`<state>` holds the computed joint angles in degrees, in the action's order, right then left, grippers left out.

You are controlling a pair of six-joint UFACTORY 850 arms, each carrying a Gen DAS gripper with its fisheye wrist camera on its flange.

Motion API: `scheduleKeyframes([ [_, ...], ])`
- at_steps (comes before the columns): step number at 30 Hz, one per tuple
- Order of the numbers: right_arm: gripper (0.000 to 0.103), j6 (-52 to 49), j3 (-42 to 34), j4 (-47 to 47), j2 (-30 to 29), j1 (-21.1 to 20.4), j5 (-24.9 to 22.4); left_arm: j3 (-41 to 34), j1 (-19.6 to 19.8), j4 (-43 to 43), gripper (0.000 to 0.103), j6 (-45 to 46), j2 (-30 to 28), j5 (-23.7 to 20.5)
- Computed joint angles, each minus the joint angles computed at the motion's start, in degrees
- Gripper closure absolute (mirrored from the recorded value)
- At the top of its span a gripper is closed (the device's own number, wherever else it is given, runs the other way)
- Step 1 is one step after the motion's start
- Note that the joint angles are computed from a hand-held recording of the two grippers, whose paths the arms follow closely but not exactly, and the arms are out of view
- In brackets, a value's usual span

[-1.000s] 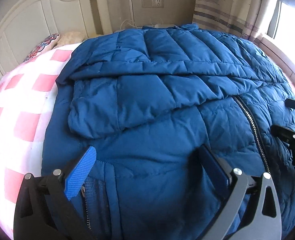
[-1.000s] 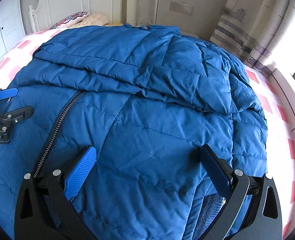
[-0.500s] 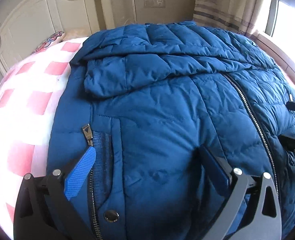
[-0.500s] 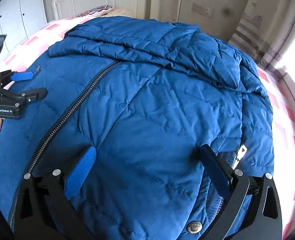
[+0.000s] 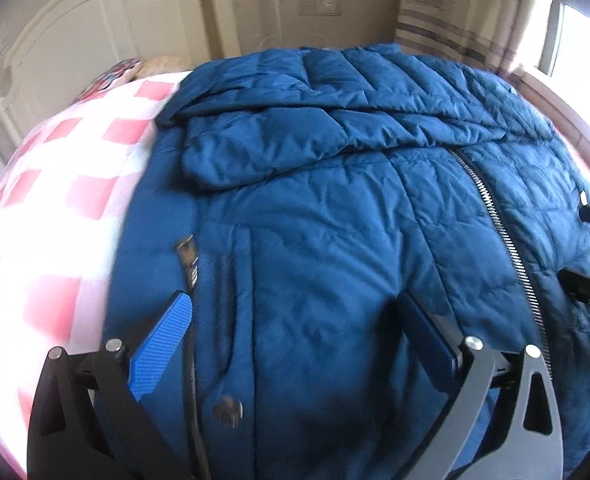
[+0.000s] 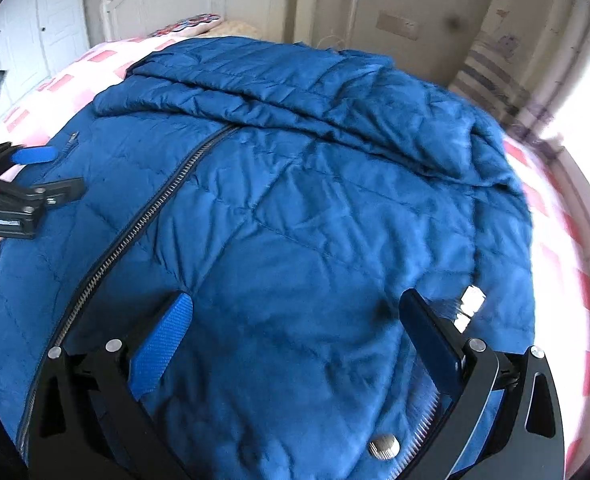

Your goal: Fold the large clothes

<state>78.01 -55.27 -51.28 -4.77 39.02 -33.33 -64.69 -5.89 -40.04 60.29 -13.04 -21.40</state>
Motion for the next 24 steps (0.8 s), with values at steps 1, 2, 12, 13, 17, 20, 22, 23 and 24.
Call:
scheduleKeyframes([
  [1, 0.004, 1.4, 0.7, -1.3, 1.1, 0.7, -0.3, 1.3, 0.7, -4.8, 0.002, 5.0, 1.6, -2.1],
  [2, 0.004, 2.6, 2.4, -3.0, 3.3, 1.4, 1.5, 2.1, 1.2, -7.6, 0.002, 8.6, 2.6, -4.0],
  [12, 0.004, -4.5, 5.7, 2.7, 5.3, 5.0, 4.7, 11.9, -3.0, -6.9, 0.002, 19.5, 9.2, 4.3],
  [13, 0.004, -4.1, 5.8, 2.2, 5.6, 5.4, 3.3, 11.7, -2.6, -5.9, 0.002, 18.9, 9.3, 3.4],
  [17, 0.004, 7.1, 11.8, -3.9, 12.8, 7.8, -2.4, 14.2, 2.8, -16.7, 0.002, 29.1, 12.5, 3.3],
  [20, 0.004, 17.5, 18.0, -4.4, 20.4, 10.2, -8.7, 14.5, 7.9, -18.5, 0.002, 28.8, 13.3, 2.1],
  [22, 0.004, 21.8, 21.2, -2.5, 24.3, 12.2, -12.0, 14.4, 10.8, -16.8, 0.002, 25.9, 13.3, 1.2],
  [23, 0.004, 23.0, 22.7, -1.2, 26.0, 13.0, -12.7, 14.3, 11.5, -16.1, 0.002, 25.1, 13.1, 1.0],
  [24, 0.004, 23.3, 23.7, 0.7, 27.2, 13.7, -13.2, 14.1, 12.5, -14.4, 0.002, 23.5, 12.8, 0.9],
])
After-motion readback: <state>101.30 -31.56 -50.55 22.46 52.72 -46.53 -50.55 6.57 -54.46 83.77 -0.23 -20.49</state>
